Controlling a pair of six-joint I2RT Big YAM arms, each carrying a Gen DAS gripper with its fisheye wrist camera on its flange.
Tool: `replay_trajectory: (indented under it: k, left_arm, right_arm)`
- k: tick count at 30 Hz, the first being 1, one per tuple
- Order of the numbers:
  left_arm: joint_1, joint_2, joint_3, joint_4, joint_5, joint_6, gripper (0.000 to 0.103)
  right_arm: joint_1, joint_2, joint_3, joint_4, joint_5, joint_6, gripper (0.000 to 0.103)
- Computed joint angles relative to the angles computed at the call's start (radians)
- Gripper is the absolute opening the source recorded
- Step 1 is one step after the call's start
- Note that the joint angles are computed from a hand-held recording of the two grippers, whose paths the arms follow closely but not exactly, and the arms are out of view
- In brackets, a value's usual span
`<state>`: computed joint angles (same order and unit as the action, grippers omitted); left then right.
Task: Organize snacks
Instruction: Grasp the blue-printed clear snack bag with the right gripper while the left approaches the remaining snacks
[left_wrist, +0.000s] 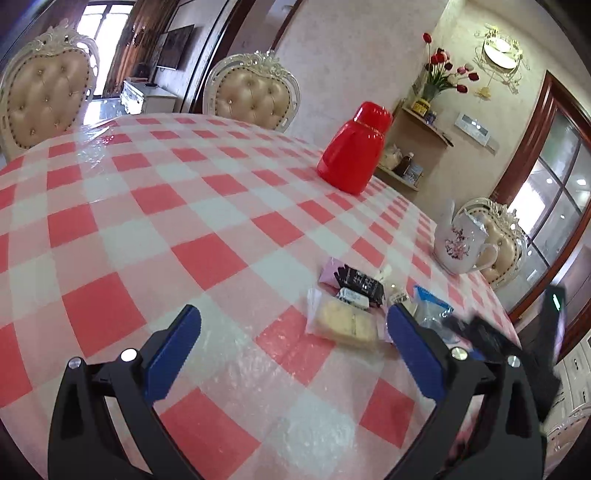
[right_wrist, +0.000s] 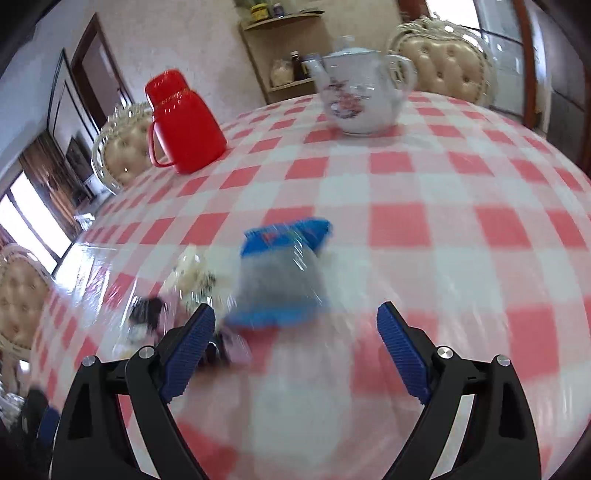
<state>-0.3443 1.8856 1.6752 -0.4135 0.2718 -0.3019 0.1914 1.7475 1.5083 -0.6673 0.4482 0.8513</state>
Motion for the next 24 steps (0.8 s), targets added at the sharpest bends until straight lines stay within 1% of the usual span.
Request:
replay_trajectory:
  k: [2, 3, 6, 7, 8, 9, 10, 11, 12, 13, 15, 16, 18, 20, 22, 24]
  left_arm:
    - [-0.003, 0.008, 0.016, -0.032, 0.000, 0.014, 0.101]
    - [-0.002, 0.010, 0.019, -0.037, 0.002, 0.017, 0.101]
    - [-0.004, 0.015, 0.025, -0.050, -0.002, 0.025, 0.101]
    - [-0.003, 0.021, 0.035, -0.067, 0.005, 0.028, 0.101]
    - [-0.003, 0.026, 0.042, -0.079, 0.010, 0.027, 0.101]
    - [-0.003, 0.029, 0.046, -0.087, 0.012, 0.030, 0.101]
    - [-0.003, 0.032, 0.050, -0.095, 0.011, 0.038, 0.101]
    - [-0.003, 0.034, 0.052, -0.098, 0.012, 0.045, 0.101]
    - [-0.002, 0.034, 0.052, -0.101, 0.015, 0.053, 0.101]
    - [-0.002, 0.035, 0.053, -0.109, 0.020, 0.068, 0.101]
    - [-0.004, 0.034, 0.051, -0.120, 0.027, 0.084, 0.101]
    - [-0.006, 0.032, 0.048, -0.118, 0.026, 0.087, 0.101]
    - [-0.012, 0.025, 0.039, -0.108, 0.019, 0.107, 0.101]
    - [-0.014, 0.013, 0.023, -0.082, 0.004, 0.124, 0.101]
    - [-0.009, 0.009, 0.019, -0.076, -0.003, 0.122, 0.101]
    - [-0.002, 0.022, 0.042, -0.103, 0.006, 0.115, 0.101]
  right_arm:
    - [-0.011, 0.064, 0.093, -0.077, 0.021, -0.017, 0.087]
    - [-0.017, 0.112, 0.161, -0.147, 0.033, -0.023, 0.087]
    - [-0.027, 0.196, 0.274, -0.295, 0.035, -0.027, 0.087]
    - [-0.027, 0.194, 0.267, -0.291, 0.023, -0.030, 0.086]
    - [-0.024, 0.174, 0.237, -0.250, 0.018, -0.054, 0.081]
    - [-0.021, 0.156, 0.206, -0.211, 0.011, -0.078, 0.064]
    - [-0.015, 0.141, 0.185, -0.198, 0.015, -0.086, 0.063]
    - [-0.005, 0.113, 0.145, -0.179, 0.025, -0.083, 0.059]
    - [0.003, 0.083, 0.100, -0.143, 0.024, -0.089, 0.053]
    - [0.011, 0.061, 0.071, -0.122, 0.020, -0.095, 0.052]
    - [0.037, 0.000, -0.018, -0.065, -0.025, -0.119, 0.052]
    - [0.053, -0.025, -0.057, -0.023, -0.069, -0.180, 0.052]
    - [0.092, -0.059, -0.096, 0.010, -0.120, -0.285, 0.052]
    - [0.119, -0.086, -0.121, 0.017, -0.180, -0.336, 0.052]
    - [0.129, -0.116, -0.146, 0.023, -0.207, -0.320, 0.052]
    - [0.140, -0.159, -0.186, 0.030, -0.157, -0.277, 0.052]
